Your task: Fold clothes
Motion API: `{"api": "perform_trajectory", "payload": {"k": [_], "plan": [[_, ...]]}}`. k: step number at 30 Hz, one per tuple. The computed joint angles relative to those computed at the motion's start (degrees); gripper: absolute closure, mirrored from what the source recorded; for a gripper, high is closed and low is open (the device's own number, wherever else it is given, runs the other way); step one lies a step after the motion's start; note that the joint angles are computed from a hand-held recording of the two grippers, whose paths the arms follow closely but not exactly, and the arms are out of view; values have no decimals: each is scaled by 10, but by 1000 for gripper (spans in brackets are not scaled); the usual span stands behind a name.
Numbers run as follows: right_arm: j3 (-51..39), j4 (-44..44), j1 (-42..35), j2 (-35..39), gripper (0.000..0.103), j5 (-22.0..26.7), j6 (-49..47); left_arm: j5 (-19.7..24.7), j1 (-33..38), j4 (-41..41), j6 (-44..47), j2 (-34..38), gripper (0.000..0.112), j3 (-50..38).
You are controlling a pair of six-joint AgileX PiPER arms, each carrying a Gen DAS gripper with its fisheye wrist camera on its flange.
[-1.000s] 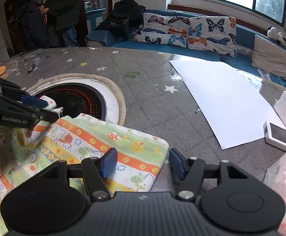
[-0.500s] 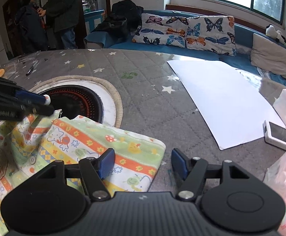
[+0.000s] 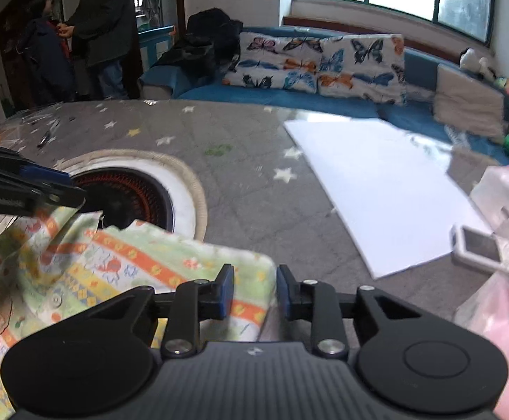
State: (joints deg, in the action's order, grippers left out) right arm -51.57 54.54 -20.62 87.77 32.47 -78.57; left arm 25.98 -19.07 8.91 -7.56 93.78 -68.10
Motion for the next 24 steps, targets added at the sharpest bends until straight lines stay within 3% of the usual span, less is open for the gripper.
{"api": "perform_trajectory", "payload": {"k": [4, 7, 9, 15, 20, 24], "plan": [[-19, 2, 9, -10, 76, 61, -3, 37, 26, 32, -35, -14, 70, 9], [-41, -2, 27, -2, 76, 120, 12, 37, 47, 23, -21, -23, 62, 35], [-56, -9, 59, 12, 76, 133, 34, 37, 60, 1, -1, -25, 62, 44], [-80, -29, 168, 55, 68, 68, 89, 23, 74, -50, 66, -34, 68, 67], [-90, -47, 224, 91, 67, 15, 127, 22, 78, -81, 106, -31, 85, 72], [-66, -39, 248, 94, 67, -40, 124, 16, 90, -104, 132, -37, 85, 79]]}}
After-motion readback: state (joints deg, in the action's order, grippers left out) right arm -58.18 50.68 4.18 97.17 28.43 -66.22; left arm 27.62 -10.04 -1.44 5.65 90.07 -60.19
